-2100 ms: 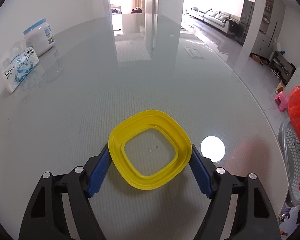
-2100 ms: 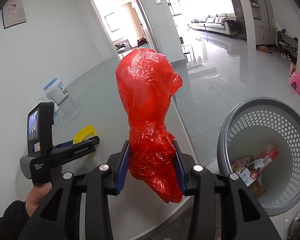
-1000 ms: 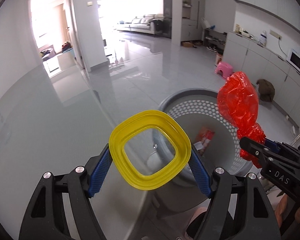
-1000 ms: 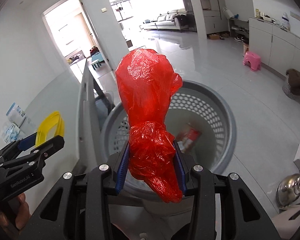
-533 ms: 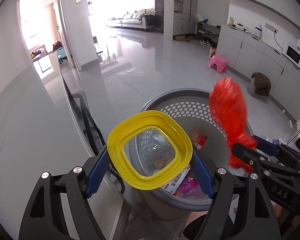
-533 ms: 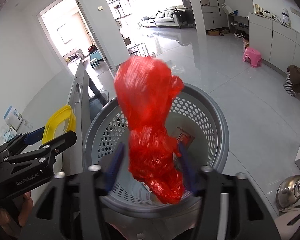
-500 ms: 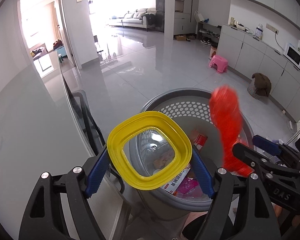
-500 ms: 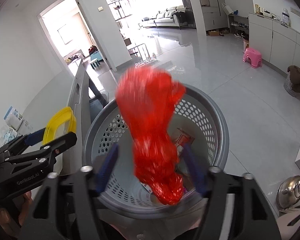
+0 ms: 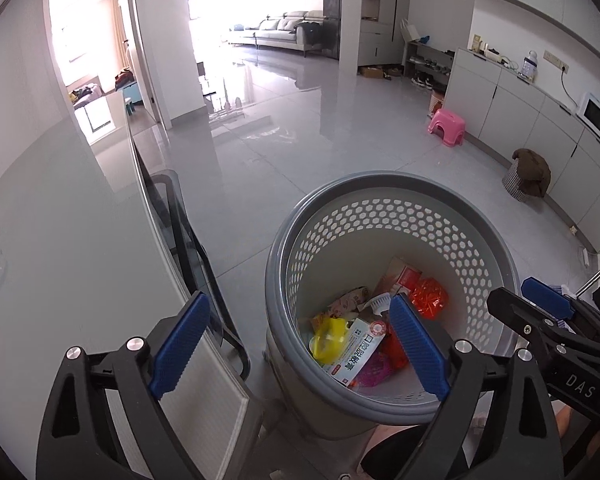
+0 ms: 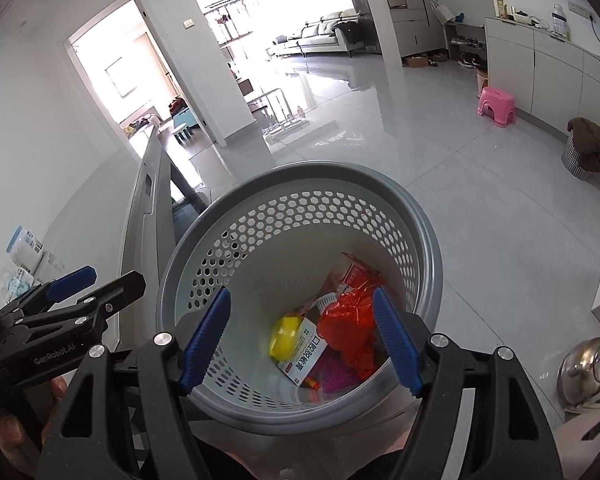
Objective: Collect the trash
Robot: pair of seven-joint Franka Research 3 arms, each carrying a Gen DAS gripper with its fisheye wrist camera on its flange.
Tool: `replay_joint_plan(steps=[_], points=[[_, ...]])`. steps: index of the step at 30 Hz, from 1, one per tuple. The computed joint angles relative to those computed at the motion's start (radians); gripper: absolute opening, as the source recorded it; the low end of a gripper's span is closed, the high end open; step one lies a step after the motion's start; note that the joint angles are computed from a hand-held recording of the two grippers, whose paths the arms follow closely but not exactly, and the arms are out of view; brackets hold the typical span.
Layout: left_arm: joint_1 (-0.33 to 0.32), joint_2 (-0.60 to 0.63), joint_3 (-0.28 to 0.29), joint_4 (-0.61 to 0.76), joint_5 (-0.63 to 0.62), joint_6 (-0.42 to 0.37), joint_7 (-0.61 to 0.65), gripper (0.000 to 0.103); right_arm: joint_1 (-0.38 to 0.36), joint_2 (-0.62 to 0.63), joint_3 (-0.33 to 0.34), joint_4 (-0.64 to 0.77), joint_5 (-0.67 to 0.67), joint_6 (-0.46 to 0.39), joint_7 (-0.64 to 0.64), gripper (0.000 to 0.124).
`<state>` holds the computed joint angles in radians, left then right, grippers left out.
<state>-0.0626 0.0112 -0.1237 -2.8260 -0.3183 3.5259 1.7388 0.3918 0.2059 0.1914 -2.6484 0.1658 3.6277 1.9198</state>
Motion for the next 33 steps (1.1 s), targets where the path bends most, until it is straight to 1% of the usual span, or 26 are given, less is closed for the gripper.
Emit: replay_joint_plan(steps=[4, 6, 10, 15, 19, 23, 26, 30, 33], points=[[-0.007, -0.007, -0.006, -0.002, -0.048, -0.001, 0.037, 0.09, 0.0, -0.001, -0.002, -0.007, 0.0, 0.007, -0.002, 0.07], [-0.007, -0.011, -0.01, -0.005, -0.058, 0.001, 0.041, 0.091, -0.005, -0.005, 0.0, -0.013, -0.01, 0.01, 0.004, 0.07], [-0.002, -0.021, -0.016, -0.012, -0.06, 0.003, 0.037, 0.091, 0.009, -0.014, -0.001, -0.017, 0.008, 0.009, -0.004, 0.07], [-0.011, -0.026, -0.043, -0.008, -0.177, 0.013, 0.125, 0.093, 0.026, -0.022, -0.004, -0.022, 0.034, 0.011, -0.017, 0.07], [-0.011, -0.037, -0.055, -0.013, -0.218, 0.017, 0.151, 0.093, 0.036, -0.036, -0.006, -0.032, 0.054, 0.014, -0.022, 0.07], [-0.002, -0.054, -0.06, -0.025, -0.209, 0.023, 0.138, 0.095, 0.057, -0.047, -0.012, -0.038, 0.093, 0.019, -0.051, 0.071], [0.002, -0.054, -0.078, -0.028, -0.251, 0.039, 0.172, 0.096, 0.069, -0.053, -0.012, -0.044, 0.116, 0.026, -0.068, 0.071], [0.006, -0.065, -0.083, -0.037, -0.257, 0.039, 0.178, 0.096, 0.089, -0.065, -0.013, -0.047, 0.161, 0.029, -0.097, 0.072], [0.01, -0.069, -0.094, -0.038, -0.287, 0.043, 0.199, 0.096, 0.097, -0.075, -0.012, -0.051, 0.181, 0.03, -0.112, 0.072]])
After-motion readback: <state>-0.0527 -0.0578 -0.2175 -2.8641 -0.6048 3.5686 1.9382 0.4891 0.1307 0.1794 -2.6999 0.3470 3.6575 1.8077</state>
